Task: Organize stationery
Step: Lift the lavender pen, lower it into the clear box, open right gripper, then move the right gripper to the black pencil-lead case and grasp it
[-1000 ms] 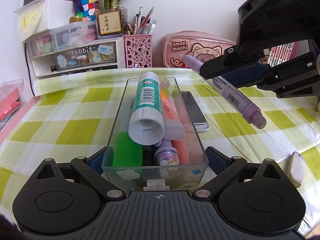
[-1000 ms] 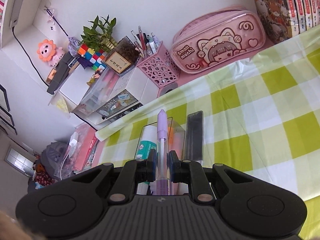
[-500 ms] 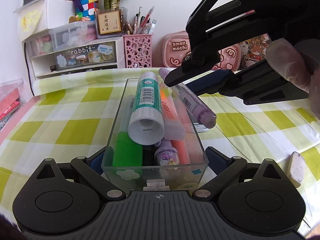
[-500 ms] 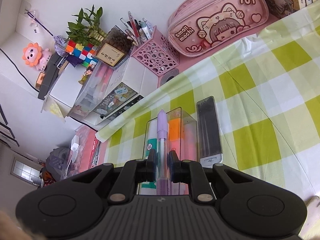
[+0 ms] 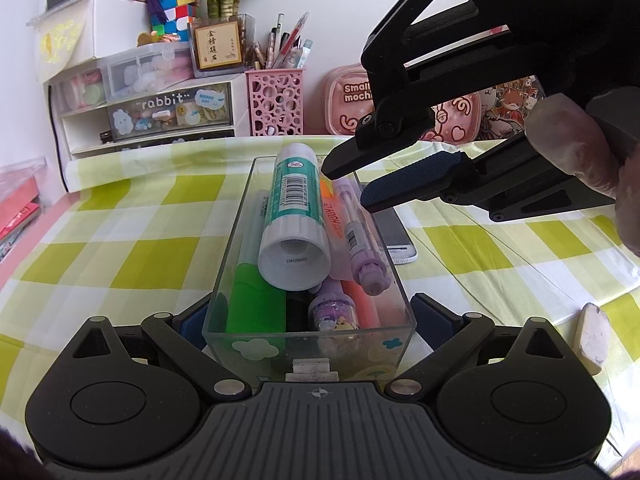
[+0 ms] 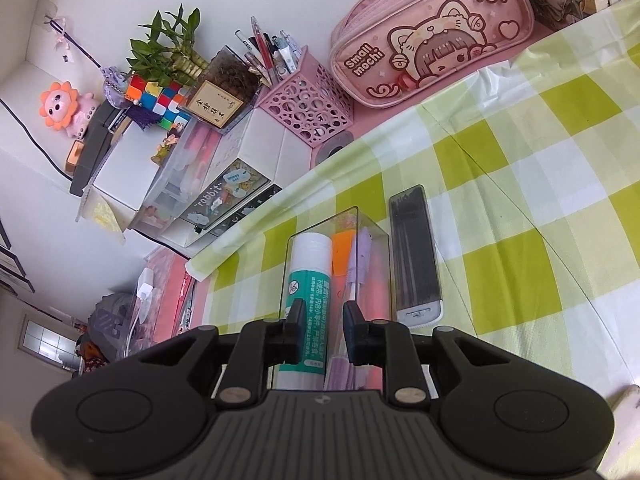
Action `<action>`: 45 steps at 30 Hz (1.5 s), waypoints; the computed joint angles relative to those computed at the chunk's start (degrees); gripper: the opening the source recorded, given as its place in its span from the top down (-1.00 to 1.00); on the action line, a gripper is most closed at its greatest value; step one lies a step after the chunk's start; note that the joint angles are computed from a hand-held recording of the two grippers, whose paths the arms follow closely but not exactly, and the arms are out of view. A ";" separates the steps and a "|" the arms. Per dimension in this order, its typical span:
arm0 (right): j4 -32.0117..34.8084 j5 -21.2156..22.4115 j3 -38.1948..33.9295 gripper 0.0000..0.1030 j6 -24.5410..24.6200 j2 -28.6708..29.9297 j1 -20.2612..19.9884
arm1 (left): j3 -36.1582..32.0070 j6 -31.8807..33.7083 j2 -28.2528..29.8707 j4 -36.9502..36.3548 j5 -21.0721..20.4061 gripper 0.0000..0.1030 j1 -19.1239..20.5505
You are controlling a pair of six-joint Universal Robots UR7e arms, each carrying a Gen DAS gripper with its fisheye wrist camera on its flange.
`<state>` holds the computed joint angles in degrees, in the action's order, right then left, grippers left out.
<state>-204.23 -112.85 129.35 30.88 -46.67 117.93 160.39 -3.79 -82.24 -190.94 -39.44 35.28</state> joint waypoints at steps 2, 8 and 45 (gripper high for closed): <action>-0.19 0.00 0.25 0.61 -0.23 -0.22 0.04 | 0.00 0.00 0.00 0.00 0.00 -0.84 0.00; -2.70 -1.37 2.67 0.35 -2.45 -2.17 0.44 | 0.00 -0.06 0.01 0.02 0.03 -0.84 -0.03; -1.72 -13.47 0.19 -0.14 -43.18 4.90 0.92 | -0.03 0.17 0.39 -0.44 0.08 -0.84 -0.01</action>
